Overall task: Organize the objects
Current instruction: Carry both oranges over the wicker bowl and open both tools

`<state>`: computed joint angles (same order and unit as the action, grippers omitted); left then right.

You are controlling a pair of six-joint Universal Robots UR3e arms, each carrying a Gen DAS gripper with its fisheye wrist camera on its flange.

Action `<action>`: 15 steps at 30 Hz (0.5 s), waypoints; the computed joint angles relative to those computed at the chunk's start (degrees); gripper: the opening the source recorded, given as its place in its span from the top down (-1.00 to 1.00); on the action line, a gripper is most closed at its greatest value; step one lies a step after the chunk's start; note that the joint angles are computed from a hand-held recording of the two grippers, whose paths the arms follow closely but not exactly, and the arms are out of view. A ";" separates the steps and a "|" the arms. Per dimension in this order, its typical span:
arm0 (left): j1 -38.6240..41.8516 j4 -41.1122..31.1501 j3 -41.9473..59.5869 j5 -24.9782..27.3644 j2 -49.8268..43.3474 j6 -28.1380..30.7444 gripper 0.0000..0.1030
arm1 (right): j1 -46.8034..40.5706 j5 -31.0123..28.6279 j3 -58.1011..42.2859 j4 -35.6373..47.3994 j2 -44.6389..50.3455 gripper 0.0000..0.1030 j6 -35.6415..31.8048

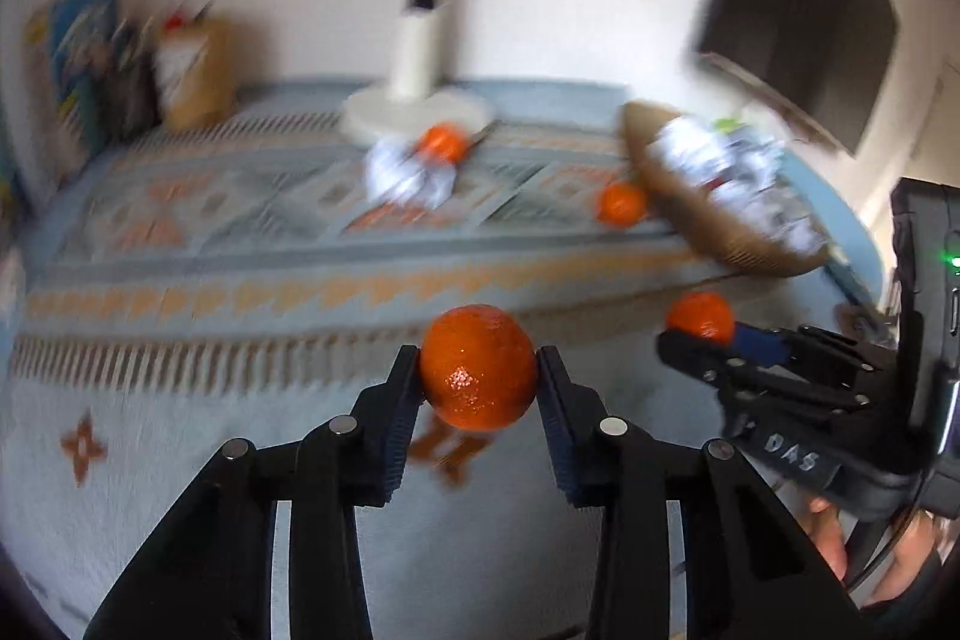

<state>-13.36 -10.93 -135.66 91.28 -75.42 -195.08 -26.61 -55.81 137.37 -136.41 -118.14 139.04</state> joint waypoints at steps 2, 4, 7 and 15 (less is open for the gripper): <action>-2.61 0.07 7.81 -0.66 -4.33 0.35 0.32 | -6.03 4.35 -3.87 8.23 -4.08 0.35 -3.55; -3.68 -0.39 14.35 -2.58 -7.75 0.84 0.32 | -14.95 11.40 -10.14 18.98 -7.08 0.35 -8.16; -2.69 -0.14 25.68 -11.88 -15.15 1.07 0.32 | -24.29 18.64 -19.81 22.90 -3.29 0.34 -6.26; -5.59 -5.01 55.89 -18.02 -40.96 -0.75 0.06 | -22.41 14.25 -33.56 8.11 18.16 0.34 10.49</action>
